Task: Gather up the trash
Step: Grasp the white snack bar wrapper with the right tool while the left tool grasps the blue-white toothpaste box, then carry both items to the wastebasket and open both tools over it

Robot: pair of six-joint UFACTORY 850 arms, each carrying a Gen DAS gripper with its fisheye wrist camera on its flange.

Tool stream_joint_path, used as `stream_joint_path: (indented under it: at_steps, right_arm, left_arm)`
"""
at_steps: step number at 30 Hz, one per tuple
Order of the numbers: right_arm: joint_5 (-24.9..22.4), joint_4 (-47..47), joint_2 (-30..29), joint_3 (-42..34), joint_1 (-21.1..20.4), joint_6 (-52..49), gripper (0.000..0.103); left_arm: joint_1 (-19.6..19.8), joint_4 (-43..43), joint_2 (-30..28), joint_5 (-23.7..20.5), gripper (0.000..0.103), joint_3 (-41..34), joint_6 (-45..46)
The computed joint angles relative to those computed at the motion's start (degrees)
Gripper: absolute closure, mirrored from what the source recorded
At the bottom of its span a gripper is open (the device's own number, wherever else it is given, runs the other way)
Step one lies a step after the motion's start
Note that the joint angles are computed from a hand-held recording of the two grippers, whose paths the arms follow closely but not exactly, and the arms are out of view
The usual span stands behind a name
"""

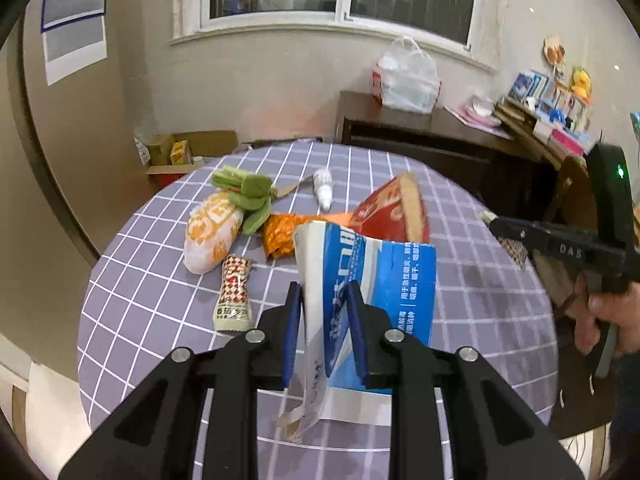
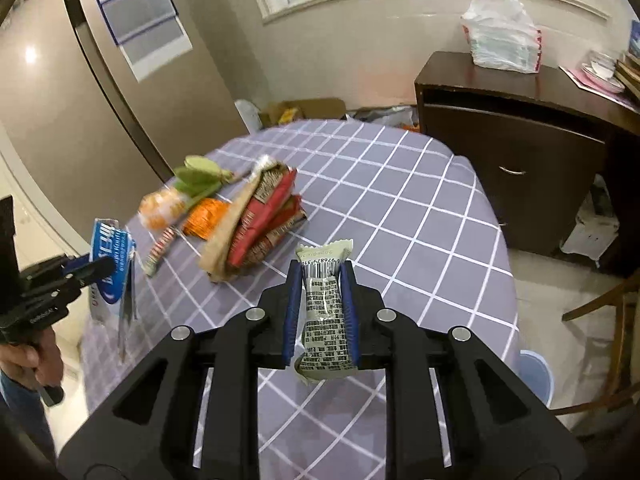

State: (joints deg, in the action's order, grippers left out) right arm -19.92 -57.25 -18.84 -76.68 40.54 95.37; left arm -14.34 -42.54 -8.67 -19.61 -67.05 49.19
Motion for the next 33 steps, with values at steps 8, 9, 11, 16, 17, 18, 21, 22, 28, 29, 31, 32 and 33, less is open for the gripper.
stream_joint_path:
  at_steps: [8,9,11,16,17,18,21,22,28,29,31,32,33]
  right_arm:
    - [1.02,-22.99,11.15,11.26,-0.58,29.05,0.083]
    - [0.23,-24.09,12.68,12.70,-0.67,30.67,0.083]
    - [-3.27,-24.96,16.70,16.60,-0.45,33.28,0.083]
    - [-10.06,-22.33,27.11,27.73,-0.97,37.92,0.083]
    - [-11.14,-21.67,28.97,29.86,-1.11,38.91,0.083]
    - [-12.28,-20.75,30.70,31.96,-1.17,39.81,0.083]
    - [-14.41,-16.94,35.98,38.36,-1.71,42.10,0.083]
    - [-14.52,-16.22,37.18,39.97,-2.00,42.87,0.083]
    - [-9.10,-16.53,40.41,47.52,-6.94,48.59,0.083]
    - [-7.82,-17.79,40.47,48.05,-7.91,49.93,0.083]
    - [-5.67,-19.82,39.76,48.73,-9.82,51.85,0.083]
    - [-4.37,-21.31,39.38,49.12,-10.93,53.22,0.083]
    - [-3.26,-22.74,39.24,49.62,-11.89,54.57,0.083]
  left_arm:
    - [-5.64,-3.96,2.07,-0.36,0.081,-0.94,0.30]
    - [-6.65,-4.25,1.79,-0.57,0.081,-1.51,0.29]
    - [-9.26,-4.41,0.73,-0.92,0.081,-3.07,0.30]
    - [-16.53,-3.77,-3.33,-2.21,0.081,-6.89,-1.16]
    - [-18.68,-2.53,-4.77,-2.57,0.081,-8.12,-2.18]
    - [-19.85,-2.08,-5.52,-2.84,0.081,-8.74,-2.62]
    - [-23.84,-0.06,-9.27,-4.18,0.081,-11.70,-4.89]
    - [-25.00,1.73,-10.56,-4.43,0.081,-12.81,-6.65]
    - [-31.07,13.41,-19.92,-7.27,0.081,-20.30,-17.48]
    - [-31.77,15.73,-22.18,-8.41,0.081,-22.42,-20.21]
    - [-32.77,18.88,-24.85,-9.59,0.081,-24.98,-23.85]
    - [-33.31,20.64,-26.37,-10.20,0.081,-26.48,-25.83]
    - [-33.72,21.95,-27.50,-10.80,0.081,-27.60,-27.23]
